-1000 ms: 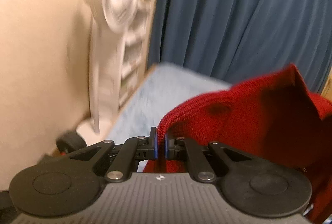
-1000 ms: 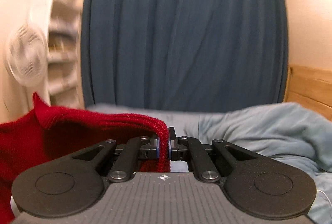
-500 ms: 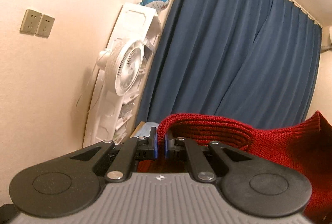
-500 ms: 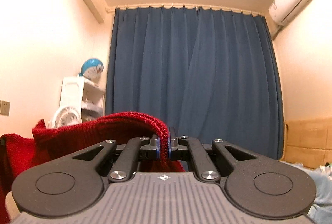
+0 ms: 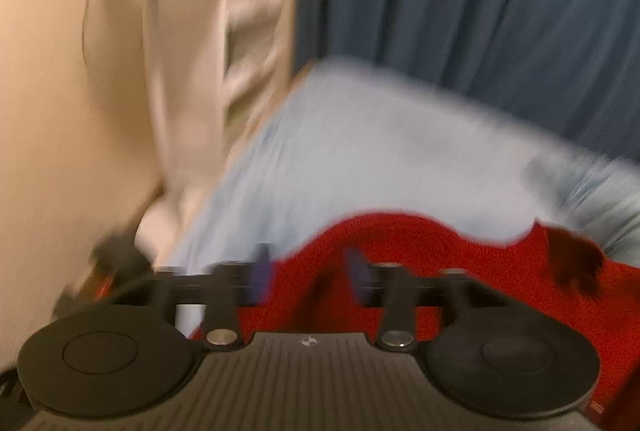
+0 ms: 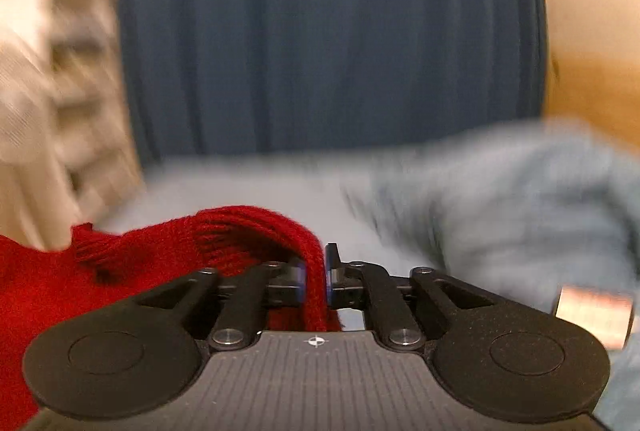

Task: Fold small clothes
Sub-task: 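Shake out and lay the red sweater flat with both grippers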

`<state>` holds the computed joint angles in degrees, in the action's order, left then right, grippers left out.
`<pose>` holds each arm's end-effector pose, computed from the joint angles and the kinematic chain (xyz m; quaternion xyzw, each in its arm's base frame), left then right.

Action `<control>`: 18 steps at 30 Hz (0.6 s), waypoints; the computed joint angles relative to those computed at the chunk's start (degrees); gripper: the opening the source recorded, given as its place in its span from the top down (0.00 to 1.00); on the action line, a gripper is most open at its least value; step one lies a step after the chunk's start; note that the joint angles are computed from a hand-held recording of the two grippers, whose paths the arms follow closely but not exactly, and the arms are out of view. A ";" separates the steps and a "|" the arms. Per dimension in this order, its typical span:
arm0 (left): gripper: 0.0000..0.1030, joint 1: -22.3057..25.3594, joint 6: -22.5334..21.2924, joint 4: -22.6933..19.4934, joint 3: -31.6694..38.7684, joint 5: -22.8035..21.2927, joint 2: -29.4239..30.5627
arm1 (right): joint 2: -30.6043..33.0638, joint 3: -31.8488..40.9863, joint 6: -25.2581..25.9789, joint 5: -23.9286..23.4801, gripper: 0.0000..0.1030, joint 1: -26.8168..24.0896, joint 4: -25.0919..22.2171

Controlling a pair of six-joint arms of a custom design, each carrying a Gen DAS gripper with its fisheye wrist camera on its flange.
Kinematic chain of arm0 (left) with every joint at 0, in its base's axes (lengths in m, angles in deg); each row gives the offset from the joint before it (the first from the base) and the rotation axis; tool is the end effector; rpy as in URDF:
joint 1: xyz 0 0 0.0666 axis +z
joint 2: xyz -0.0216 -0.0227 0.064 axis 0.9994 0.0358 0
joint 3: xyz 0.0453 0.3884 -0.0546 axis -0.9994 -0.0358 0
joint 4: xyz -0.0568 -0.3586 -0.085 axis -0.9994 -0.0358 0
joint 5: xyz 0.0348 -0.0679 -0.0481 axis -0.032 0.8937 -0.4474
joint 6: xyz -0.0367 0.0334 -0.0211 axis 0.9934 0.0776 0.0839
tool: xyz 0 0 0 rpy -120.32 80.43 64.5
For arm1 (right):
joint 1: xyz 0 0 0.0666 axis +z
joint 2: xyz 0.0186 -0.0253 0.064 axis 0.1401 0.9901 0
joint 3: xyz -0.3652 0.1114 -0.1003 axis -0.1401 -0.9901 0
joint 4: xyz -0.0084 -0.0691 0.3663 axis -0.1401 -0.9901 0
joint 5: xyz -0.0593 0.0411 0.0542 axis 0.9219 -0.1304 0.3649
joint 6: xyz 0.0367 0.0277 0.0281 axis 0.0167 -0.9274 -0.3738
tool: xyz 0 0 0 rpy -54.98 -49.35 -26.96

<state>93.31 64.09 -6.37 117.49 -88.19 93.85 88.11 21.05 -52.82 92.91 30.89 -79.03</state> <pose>0.4276 0.0419 0.5058 -0.1279 0.9184 0.0169 0.3739 0.3142 0.1144 0.5854 0.0937 0.8636 -0.0199 0.4951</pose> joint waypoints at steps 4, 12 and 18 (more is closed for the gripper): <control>0.16 0.21 2.16 1.00 -9.29 4.00 -0.77 | 4.09 -6.36 -10.37 -3.40 0.58 -2.89 -2.78; 0.15 9.08 -9.15 -5.25 -32.23 11.92 -23.15 | -14.04 -30.20 -19.39 -8.08 0.52 3.38 -7.51; 0.15 19.94 -22.07 -20.34 -38.58 14.79 -42.14 | -24.94 -36.23 -41.24 2.17 0.30 25.75 -21.52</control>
<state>113.25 42.02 -26.70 78.91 -73.40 51.71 63.16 -15.19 -94.06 95.09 56.64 -100.55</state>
